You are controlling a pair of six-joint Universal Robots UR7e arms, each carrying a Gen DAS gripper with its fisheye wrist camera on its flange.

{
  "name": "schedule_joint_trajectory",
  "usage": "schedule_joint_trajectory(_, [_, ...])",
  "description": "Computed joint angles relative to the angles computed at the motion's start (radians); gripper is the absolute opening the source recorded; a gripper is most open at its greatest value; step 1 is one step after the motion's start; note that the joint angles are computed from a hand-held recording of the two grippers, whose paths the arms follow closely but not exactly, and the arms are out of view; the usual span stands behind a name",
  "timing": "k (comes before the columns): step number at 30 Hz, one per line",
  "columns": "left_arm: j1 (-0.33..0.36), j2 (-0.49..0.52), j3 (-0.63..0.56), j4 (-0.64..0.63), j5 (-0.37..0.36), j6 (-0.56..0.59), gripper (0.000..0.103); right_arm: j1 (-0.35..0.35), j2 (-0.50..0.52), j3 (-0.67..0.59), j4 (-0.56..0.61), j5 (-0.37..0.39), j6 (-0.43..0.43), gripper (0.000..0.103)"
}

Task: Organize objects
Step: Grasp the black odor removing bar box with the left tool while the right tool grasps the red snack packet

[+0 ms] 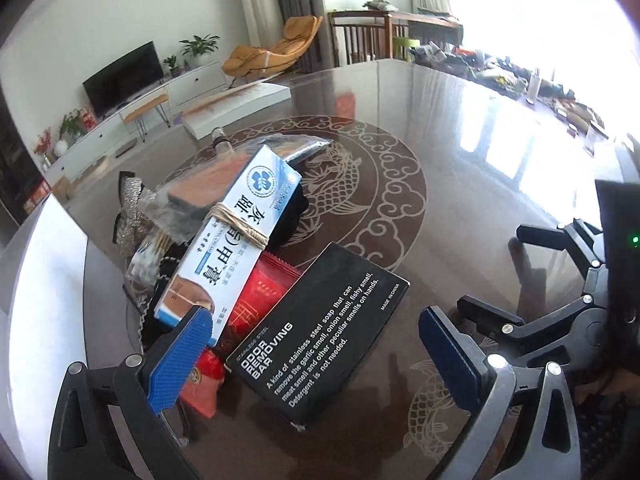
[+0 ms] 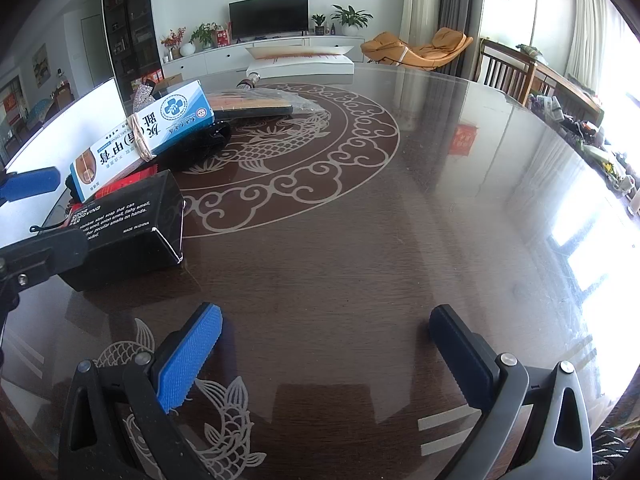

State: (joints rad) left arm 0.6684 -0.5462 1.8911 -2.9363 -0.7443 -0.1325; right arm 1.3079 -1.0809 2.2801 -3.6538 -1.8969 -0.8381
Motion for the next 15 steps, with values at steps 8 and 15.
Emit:
schedule_joint_trajectory(8, [-0.008,0.017,0.002,0.053,-0.012,0.021,0.070,-0.005,-0.011,0.005,0.010,0.013,-0.014,0.103])
schedule_joint_trajectory(15, [-0.088,-0.058,0.170,0.024,-0.026,-0.244,0.060,-0.005,-0.009,0.005,0.008,0.013,-0.014,0.103])
